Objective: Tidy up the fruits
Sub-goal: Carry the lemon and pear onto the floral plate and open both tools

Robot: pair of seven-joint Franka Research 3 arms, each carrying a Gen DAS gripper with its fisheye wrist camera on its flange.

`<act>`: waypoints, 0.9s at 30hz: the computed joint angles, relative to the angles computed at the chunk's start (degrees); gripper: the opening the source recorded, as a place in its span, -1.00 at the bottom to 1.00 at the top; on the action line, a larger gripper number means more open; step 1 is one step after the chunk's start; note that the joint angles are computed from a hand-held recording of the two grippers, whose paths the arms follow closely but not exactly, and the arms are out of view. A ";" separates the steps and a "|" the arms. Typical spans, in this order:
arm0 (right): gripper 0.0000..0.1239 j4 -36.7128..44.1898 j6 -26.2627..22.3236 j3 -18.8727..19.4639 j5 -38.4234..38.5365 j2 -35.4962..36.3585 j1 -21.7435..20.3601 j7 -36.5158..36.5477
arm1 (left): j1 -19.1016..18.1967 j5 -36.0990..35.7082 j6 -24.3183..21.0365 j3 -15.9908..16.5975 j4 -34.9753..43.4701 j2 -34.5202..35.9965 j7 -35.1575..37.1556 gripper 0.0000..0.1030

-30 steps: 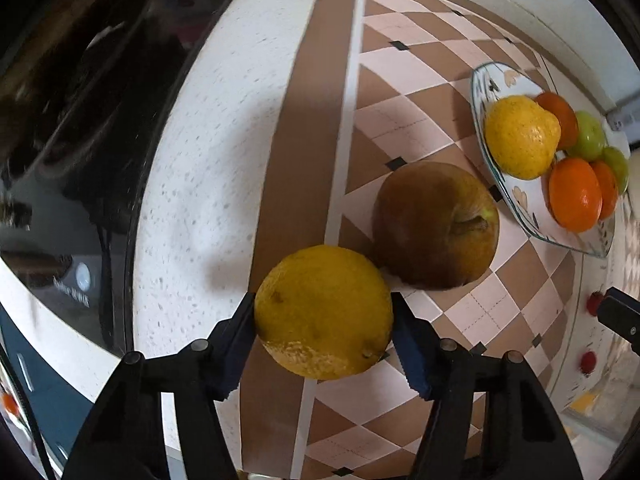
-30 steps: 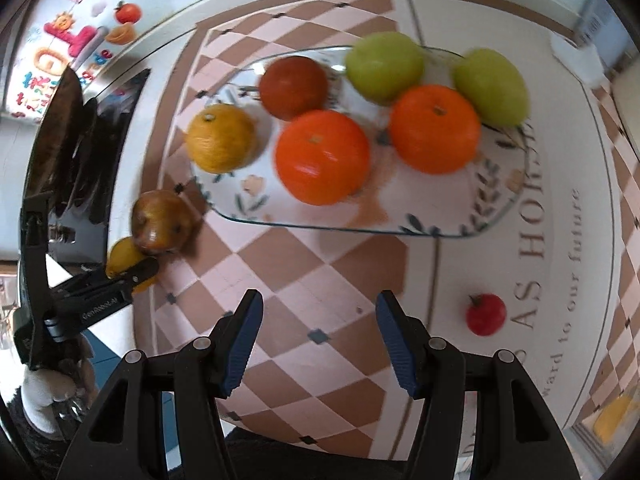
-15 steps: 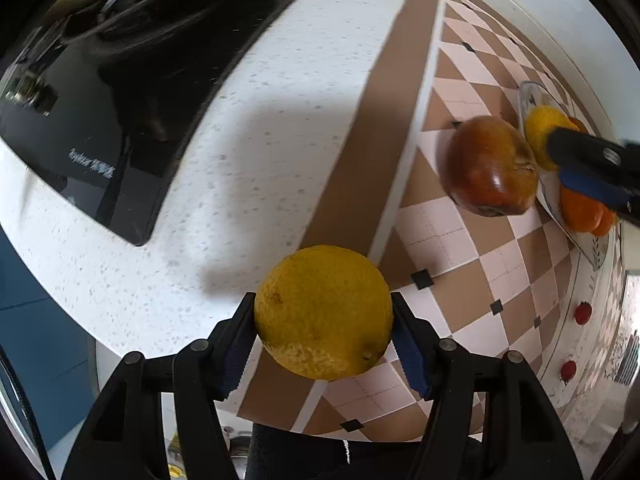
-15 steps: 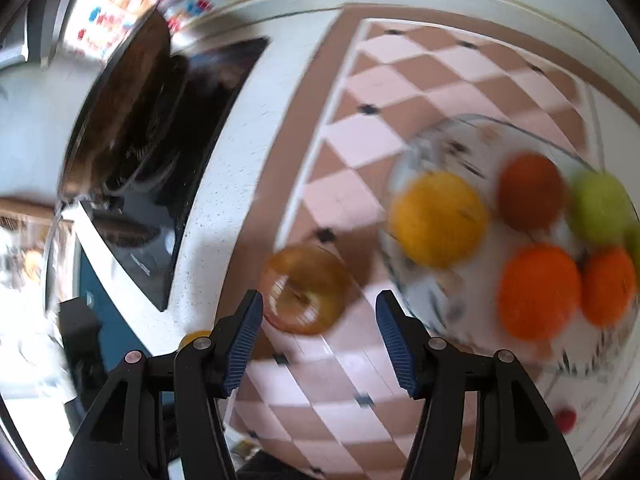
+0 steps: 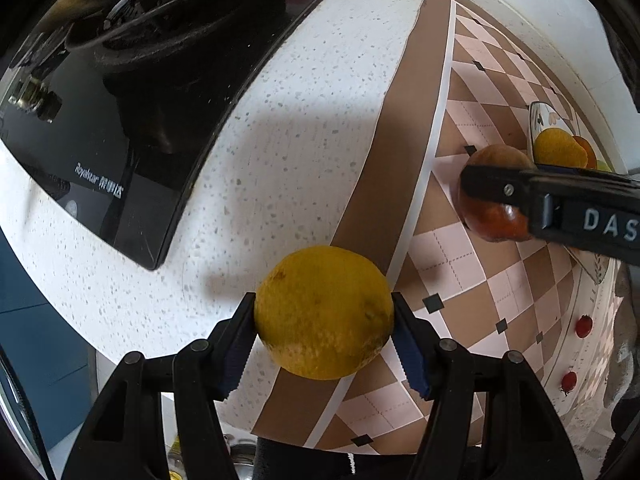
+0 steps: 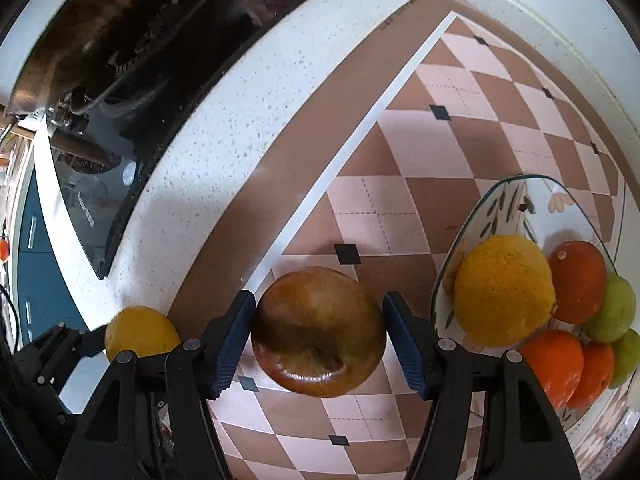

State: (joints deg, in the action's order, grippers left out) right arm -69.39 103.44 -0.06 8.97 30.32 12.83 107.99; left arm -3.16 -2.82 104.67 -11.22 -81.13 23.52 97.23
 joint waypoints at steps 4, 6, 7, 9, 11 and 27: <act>0.10 -4.10 1.03 0.03 1.01 -2.90 -0.20 1.24 | -0.52 0.77 -1.41 -0.06 2.57 1.47 -0.18 0.19; 0.10 -8.98 2.94 0.18 1.47 -6.29 -0.19 1.25 | -0.56 0.77 -1.50 -0.16 3.06 1.90 0.06 0.19; 0.10 -11.54 3.78 0.25 1.74 -8.19 -0.23 1.25 | -0.68 0.62 -1.52 -0.33 2.20 1.00 -0.12 0.19; 0.10 -17.63 5.85 0.37 2.36 -12.85 -0.37 1.27 | -0.64 0.22 -1.25 -0.46 1.05 0.26 0.12 0.19; 0.10 -23.38 7.91 0.49 2.82 -17.32 -0.44 1.69 | -0.76 -0.26 -0.78 -0.67 -0.93 -1.23 0.13 0.19; 0.10 -54.92 20.18 0.74 5.26 -44.82 -5.38 15.06 | -5.98 -4.13 -7.58 -3.97 12.21 4.02 4.02 0.19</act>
